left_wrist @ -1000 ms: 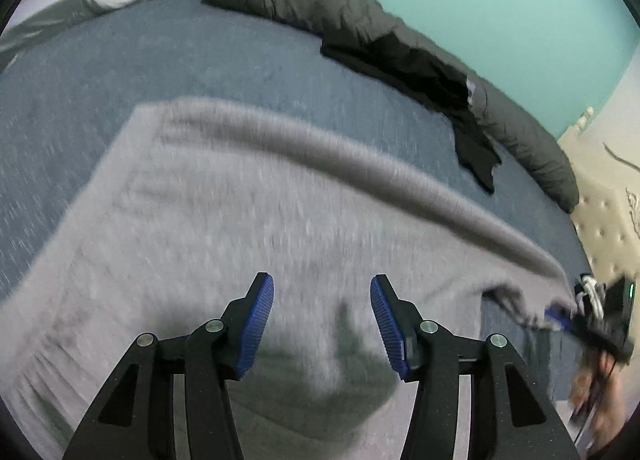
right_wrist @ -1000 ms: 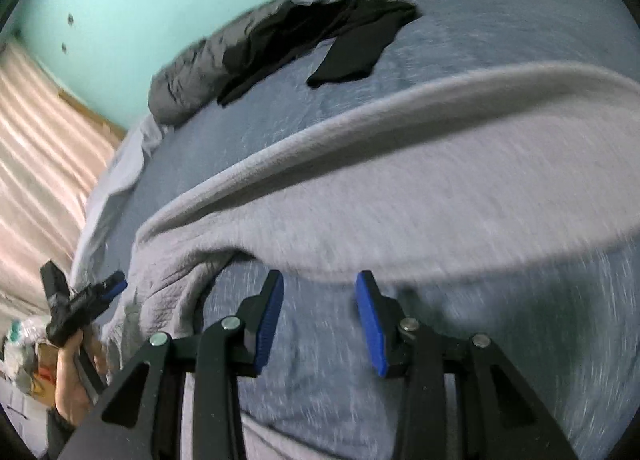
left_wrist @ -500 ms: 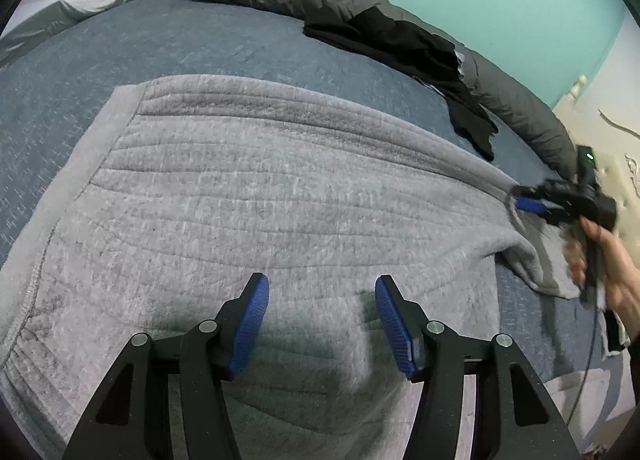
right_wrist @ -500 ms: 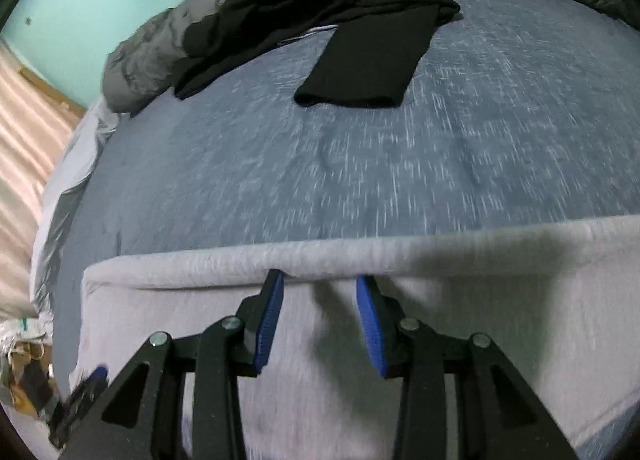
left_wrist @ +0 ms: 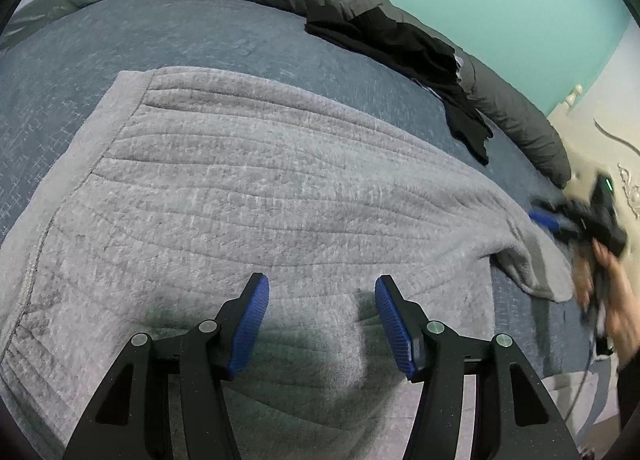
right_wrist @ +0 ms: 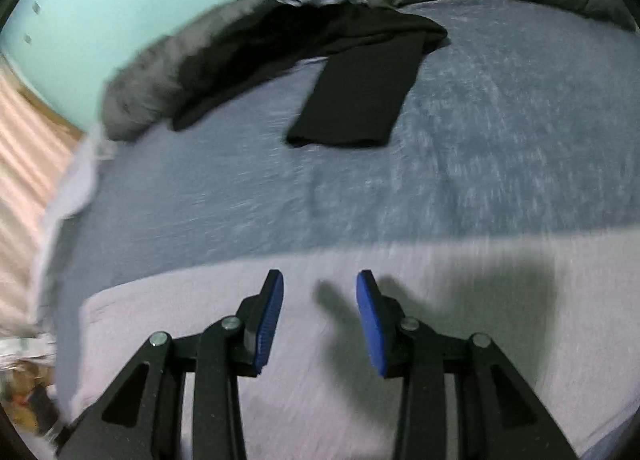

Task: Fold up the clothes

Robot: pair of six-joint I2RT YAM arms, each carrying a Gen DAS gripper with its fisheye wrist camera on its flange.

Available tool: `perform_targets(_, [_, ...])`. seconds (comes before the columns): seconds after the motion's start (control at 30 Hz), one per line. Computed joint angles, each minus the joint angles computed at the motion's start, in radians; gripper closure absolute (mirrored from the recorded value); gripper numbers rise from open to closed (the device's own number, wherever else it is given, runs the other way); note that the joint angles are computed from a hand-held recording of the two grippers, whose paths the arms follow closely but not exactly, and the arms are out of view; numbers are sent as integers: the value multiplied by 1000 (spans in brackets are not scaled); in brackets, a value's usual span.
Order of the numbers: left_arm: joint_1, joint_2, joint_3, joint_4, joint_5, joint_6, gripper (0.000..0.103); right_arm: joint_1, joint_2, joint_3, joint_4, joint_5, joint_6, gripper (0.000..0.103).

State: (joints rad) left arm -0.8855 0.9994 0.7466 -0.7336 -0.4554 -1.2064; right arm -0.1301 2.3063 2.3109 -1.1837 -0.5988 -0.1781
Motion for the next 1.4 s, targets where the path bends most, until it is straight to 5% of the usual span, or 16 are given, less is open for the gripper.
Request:
perform_targets(0.2, [-15,1,14,-8,-16,-21,42,-159,-286,-483,89,-115,-56,65])
perform_targets(0.43, [-36,-11,13,-20,-28,-40,42,-281,-366,-675,161,-98,-14,65])
perform_targets(0.73, [-16,-40,-7,-12,-15,-37,42,-315,-299,-696,301,-163,159,65])
perform_targets(0.93, [-22,-47,-8,-21,-19,-41,42,-359,-278,-673,290,-217,185,101])
perform_targets(1.23, [-12,-55,-15,-18,-17,-40,42,-453,-220,-472,188,-221,120,103])
perform_targets(1.33, [-15,-46,-11,-14,-17,-35,42,-457,-173,-444,107,-234,95,93])
perform_targets(1.37, [-17,-40,-10,-14,-16,-33,42,-455,-169,-451,106,-235,99,69])
perform_targets(1.4, [-17,-39,-11,-12,-14,-32,42,-448,-177,-474,130,-231,116,56])
